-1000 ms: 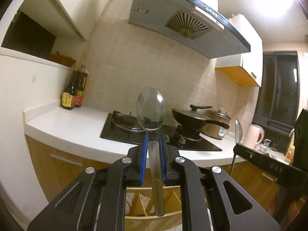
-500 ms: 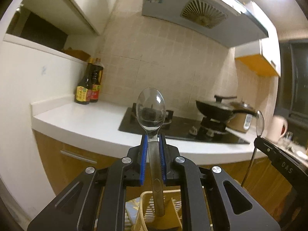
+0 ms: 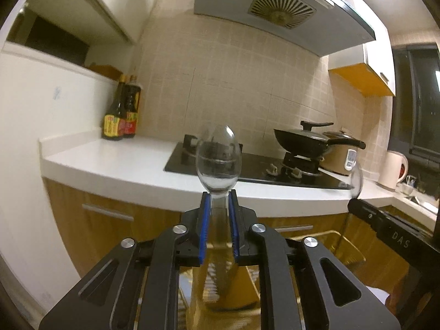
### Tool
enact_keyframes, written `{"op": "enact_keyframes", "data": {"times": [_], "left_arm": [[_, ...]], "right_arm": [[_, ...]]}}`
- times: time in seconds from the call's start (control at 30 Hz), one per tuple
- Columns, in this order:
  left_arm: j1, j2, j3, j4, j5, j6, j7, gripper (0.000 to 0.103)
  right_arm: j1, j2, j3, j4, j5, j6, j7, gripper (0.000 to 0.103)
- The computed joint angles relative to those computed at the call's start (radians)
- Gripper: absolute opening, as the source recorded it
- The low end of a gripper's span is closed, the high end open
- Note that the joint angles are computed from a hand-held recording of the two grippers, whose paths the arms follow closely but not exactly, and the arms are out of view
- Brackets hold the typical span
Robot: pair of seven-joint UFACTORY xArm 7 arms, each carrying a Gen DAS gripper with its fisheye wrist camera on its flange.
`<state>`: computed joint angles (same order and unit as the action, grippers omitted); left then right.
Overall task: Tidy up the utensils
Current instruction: 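Open both tools to drop the clear spoons into the basket, then move both open tools down toward the remaining chopsticks and spoons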
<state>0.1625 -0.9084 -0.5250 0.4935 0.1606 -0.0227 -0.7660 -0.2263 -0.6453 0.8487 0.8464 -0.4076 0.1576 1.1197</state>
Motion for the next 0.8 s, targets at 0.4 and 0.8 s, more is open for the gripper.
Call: {"op": "enact_keyframes", "data": {"times": [0.4, 0.8], "left_arm": [[-0.311, -0.180, 0.200, -0.100, -0.023, 0.261, 0.100, 0.037], [-0.613, -0.332, 0.343, -0.096, -0.201, 0.832, 0.333, 0.037]], "right_arm": [[0.325, -0.104, -0.202, -0.110, 0.073, 0.185, -0.098, 0.029], [0.729, -0.029, -0.407, -0.068, 0.308, 0.582, -0.350, 0.029]]}}
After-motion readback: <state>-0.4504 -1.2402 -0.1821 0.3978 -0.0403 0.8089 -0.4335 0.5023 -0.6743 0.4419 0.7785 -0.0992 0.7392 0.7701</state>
